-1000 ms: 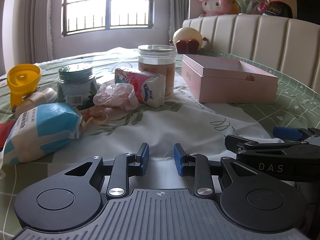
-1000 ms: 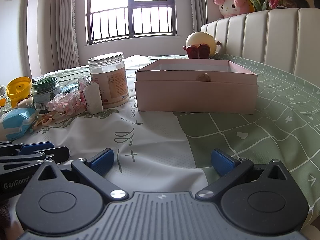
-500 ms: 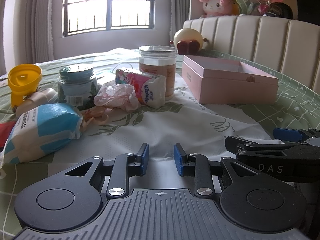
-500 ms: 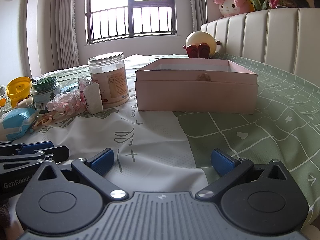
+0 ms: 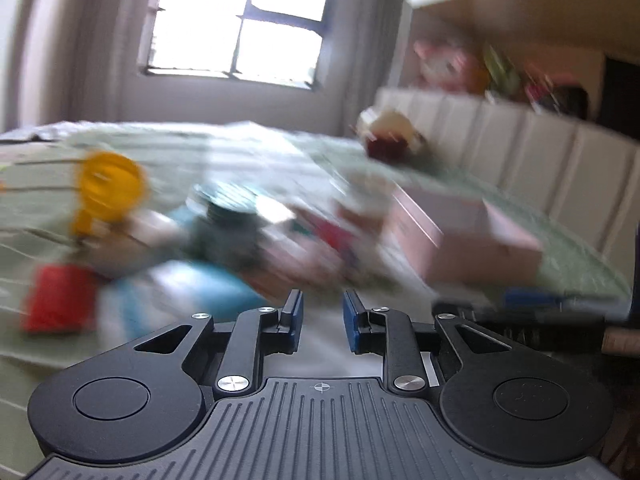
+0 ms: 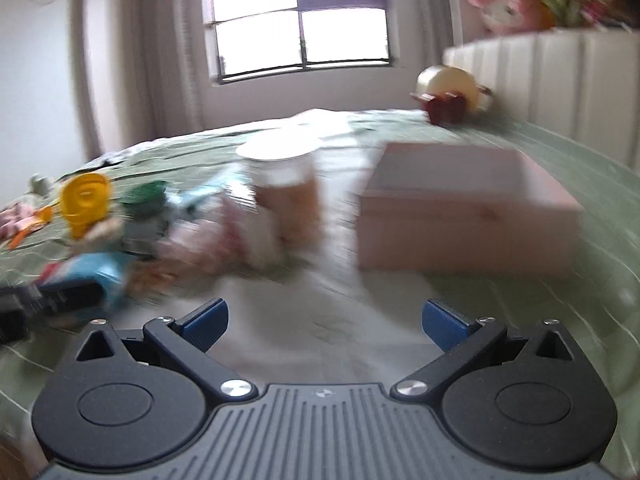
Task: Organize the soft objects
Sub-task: 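Reach the left gripper to the yellow funnel and grasp it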
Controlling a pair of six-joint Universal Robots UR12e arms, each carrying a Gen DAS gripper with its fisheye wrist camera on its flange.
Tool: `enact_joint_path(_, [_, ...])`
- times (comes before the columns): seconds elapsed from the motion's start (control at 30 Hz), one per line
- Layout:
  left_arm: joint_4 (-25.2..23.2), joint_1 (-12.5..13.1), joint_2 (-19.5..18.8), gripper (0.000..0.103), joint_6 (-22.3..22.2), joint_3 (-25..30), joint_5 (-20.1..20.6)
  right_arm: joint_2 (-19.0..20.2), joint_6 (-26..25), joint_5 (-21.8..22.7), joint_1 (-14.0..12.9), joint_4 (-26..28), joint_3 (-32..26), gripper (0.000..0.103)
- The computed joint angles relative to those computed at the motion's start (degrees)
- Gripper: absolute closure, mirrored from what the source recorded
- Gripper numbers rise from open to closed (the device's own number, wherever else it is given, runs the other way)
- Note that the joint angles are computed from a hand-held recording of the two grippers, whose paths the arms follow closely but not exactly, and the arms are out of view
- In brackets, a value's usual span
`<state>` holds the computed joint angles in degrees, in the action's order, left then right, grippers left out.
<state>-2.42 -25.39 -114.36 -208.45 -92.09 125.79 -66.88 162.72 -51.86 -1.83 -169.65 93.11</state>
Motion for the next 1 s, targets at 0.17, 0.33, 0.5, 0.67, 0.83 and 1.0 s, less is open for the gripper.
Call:
enact_joint_path(0.17, [-6.96,3.05,6.56,0.077,-8.17,-5.37,6.07,-1.23,-7.19,4.26,3.00,9.12,-0.96,0.000])
enact_joint_path(0.33, [-10.57,8.81,11.54,0.077,-18.06,-9.99,-2.68,-1.05,-10.58,0.83,5.40,19.41,-3.04,0.000])
enact_joint_path(0.5, [-5.09,13.41,12.03,0.077,-14.94,-9.02,-7.09,-0.46,-11.84,-2.83,6.15,24.43,-4.61,0.000])
enact_joint_path(0.67, [-12.43,17.46,9.39,0.077,-10.05,-2.63,-9.76,-0.59,-18.96,-7.59,7.51,26.35,-5.20,0.000])
enact_joint_path(0.83, [-18.12,19.84,7.31,0.074,-5.99,-0.15,-16.74,-0.21,-23.50,-5.33,6.66,33.80,-7.59,0.000])
enact_joint_path(1.0, [-21.63,18.88,5.58,0.071,-1.99,1.18,-14.94,-0.30,-26.50,-3.95,6.16,34.45,-7.38,0.000])
